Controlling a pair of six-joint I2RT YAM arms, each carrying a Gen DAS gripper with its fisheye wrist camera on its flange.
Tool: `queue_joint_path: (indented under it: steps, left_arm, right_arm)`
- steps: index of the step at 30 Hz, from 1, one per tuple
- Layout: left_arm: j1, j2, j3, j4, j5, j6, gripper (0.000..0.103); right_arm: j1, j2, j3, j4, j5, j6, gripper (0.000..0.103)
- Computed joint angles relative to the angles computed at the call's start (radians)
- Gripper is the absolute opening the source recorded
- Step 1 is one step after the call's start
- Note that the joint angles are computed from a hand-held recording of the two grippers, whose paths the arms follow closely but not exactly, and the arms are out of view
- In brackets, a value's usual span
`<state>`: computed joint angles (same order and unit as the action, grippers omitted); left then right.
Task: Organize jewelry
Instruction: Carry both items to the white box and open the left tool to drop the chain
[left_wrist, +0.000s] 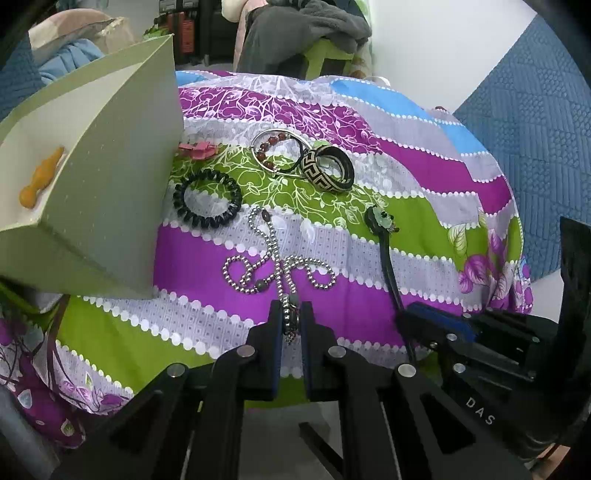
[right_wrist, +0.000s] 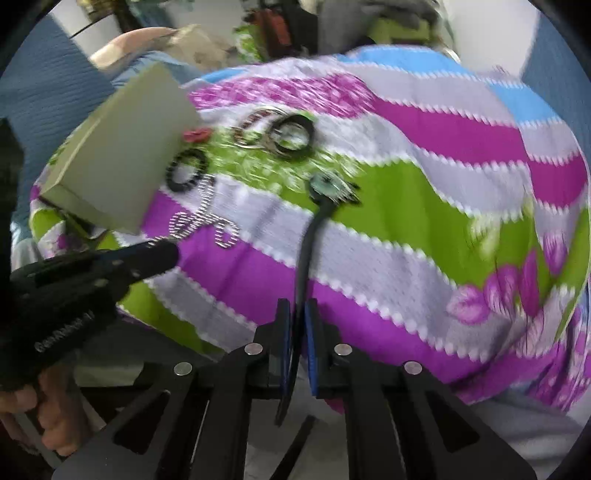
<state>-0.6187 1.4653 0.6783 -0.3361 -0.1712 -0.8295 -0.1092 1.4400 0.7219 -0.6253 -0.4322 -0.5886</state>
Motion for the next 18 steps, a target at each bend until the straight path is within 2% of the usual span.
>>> queue_joint_path:
  steps: [2,5,11,15,18]
  left_arm:
    - [0.006,-0.005,-0.004,0.005,0.002,0.003,0.007]
    - [0.019,-0.015,-0.008,0.010,0.006,0.006,0.007]
    - [0.035,-0.029,-0.017,0.022,0.017,0.010,0.007]
    - [0.035,-0.030,-0.018,0.026,0.018,0.014,0.007]
    - [0.041,-0.033,-0.020,0.032,0.022,0.018,0.007]
  right_arm:
    - [0.009,0.012,0.007,0.010,-0.008,0.006,0.011]
    - [0.018,0.008,0.011,0.045,-0.008,0.033,0.030]
    - [0.016,0.100,0.066,0.085,-0.039,0.078,0.027]
    - [0.037,0.129,0.070,0.113,-0.008,0.095,0.015]
    - [0.061,0.127,0.056,0.149,0.012,0.104,0.012]
